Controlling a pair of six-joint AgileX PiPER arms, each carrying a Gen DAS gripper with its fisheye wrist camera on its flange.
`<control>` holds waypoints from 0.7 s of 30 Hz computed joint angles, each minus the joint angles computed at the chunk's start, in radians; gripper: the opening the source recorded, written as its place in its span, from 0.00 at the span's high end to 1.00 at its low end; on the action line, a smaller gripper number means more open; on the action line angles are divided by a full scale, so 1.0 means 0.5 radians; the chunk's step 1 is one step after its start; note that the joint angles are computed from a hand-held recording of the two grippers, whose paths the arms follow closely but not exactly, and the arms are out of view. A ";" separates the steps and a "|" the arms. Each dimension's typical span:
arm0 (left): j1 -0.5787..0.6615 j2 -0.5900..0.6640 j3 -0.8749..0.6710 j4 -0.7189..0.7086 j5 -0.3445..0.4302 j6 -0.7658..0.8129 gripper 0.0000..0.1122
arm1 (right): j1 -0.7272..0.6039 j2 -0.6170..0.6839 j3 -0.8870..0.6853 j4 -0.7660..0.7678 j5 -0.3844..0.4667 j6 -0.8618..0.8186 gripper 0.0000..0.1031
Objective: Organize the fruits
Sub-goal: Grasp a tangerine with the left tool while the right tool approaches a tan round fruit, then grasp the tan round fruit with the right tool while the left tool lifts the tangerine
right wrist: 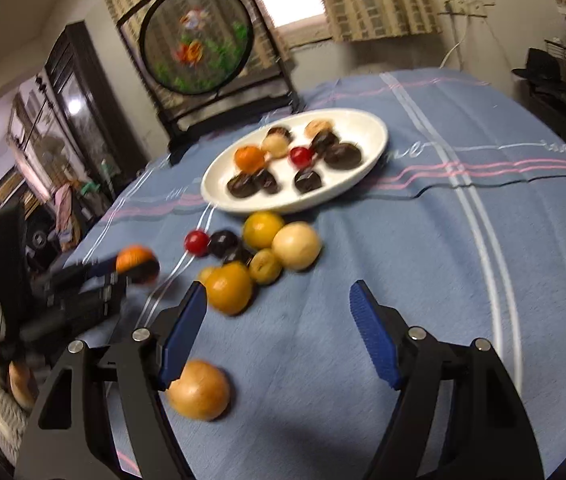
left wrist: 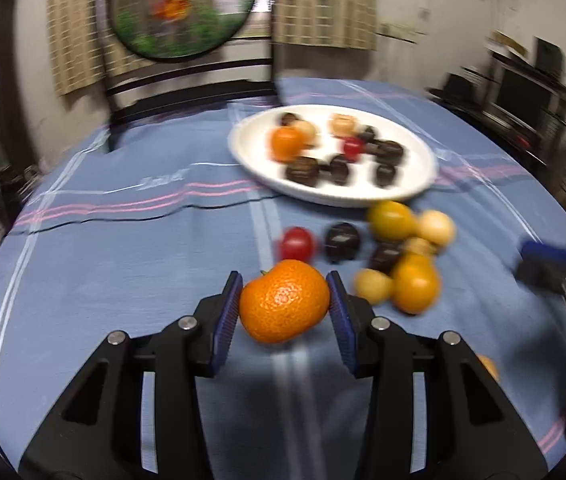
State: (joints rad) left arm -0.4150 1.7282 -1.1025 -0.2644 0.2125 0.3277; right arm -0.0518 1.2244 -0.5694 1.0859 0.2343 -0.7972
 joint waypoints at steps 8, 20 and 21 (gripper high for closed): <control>0.143 0.009 -0.039 0.013 0.018 -0.118 0.61 | 0.290 -0.023 0.040 -1.087 -0.061 1.093 0.28; 0.137 0.017 -0.036 -0.161 0.035 0.087 0.61 | 0.793 0.088 -0.061 -2.399 0.071 2.356 0.28; 0.135 0.017 -0.036 -0.162 0.035 0.089 0.61 | 0.828 0.120 -0.084 -2.508 0.098 2.462 0.28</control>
State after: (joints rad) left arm -0.3477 1.7365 -1.1204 -0.3453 0.2300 0.3722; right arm 0.3623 1.2843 -0.6114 -0.1683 0.2835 0.4340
